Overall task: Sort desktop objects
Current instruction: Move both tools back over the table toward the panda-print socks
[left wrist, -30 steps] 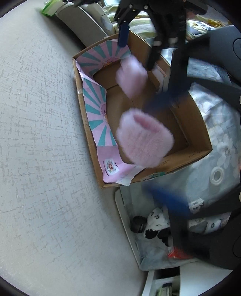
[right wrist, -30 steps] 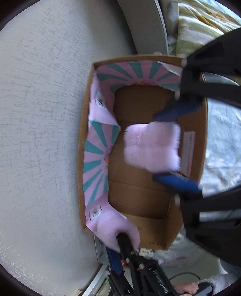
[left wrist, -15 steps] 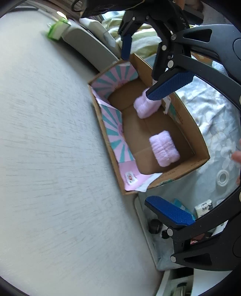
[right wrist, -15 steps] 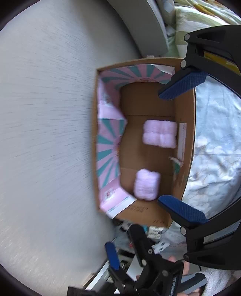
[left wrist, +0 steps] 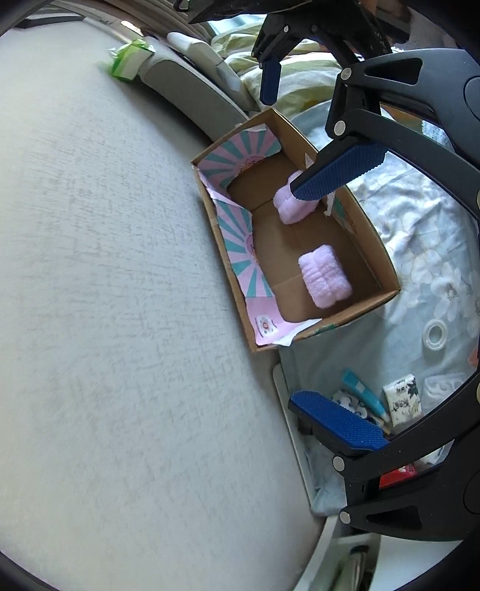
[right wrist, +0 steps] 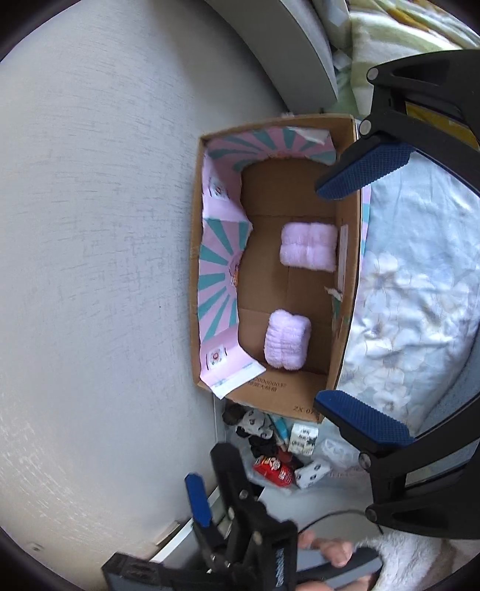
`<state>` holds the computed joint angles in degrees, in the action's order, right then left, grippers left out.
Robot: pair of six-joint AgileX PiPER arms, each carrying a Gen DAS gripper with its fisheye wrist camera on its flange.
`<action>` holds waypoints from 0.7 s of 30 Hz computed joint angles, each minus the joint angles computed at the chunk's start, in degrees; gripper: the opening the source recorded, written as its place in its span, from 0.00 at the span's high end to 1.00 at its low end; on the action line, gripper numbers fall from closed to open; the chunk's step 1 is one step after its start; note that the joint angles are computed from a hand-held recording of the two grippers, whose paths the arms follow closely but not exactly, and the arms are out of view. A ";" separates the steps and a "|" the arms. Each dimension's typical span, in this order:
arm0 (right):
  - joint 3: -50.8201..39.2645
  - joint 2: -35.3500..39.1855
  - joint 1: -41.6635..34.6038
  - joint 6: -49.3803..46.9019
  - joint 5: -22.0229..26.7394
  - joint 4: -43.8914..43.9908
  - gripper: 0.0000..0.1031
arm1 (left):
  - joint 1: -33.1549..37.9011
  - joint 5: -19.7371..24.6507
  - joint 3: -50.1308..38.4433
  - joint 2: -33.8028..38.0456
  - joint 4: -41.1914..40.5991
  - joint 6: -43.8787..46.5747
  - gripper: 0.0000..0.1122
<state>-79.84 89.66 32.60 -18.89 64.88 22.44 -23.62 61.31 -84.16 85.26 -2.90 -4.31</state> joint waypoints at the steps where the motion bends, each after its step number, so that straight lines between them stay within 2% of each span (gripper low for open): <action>1: -0.03 -0.39 0.30 0.40 -0.30 -0.47 0.00 | 0.27 -0.25 0.47 -0.79 -0.15 0.10 0.08; 5: -0.05 -1.74 0.70 4.57 -1.95 -2.01 0.00 | 0.65 0.16 1.82 -3.89 1.59 -0.34 0.08; 7: 0.85 -3.69 1.96 7.82 -5.01 -5.66 0.00 | 1.23 0.40 2.76 -5.65 2.40 -0.20 0.08; 9: 1.75 -6.71 5.78 13.30 -8.73 -14.91 0.00 | 1.93 0.75 3.98 -7.48 3.43 -0.23 0.08; 11: 2.11 -8.54 8.37 15.81 -10.52 -20.34 0.00 | 3.02 0.56 5.71 -9.48 3.39 -0.65 0.08; 16: 1.23 -8.11 10.38 15.36 -9.52 -20.04 0.00 | 10.88 0.99 10.35 -14.46 -5.59 4.69 0.08; 21: 0.95 -9.61 15.21 16.17 -9.64 -21.98 0.00 | 14.87 2.58 13.01 -19.56 -3.77 5.04 0.08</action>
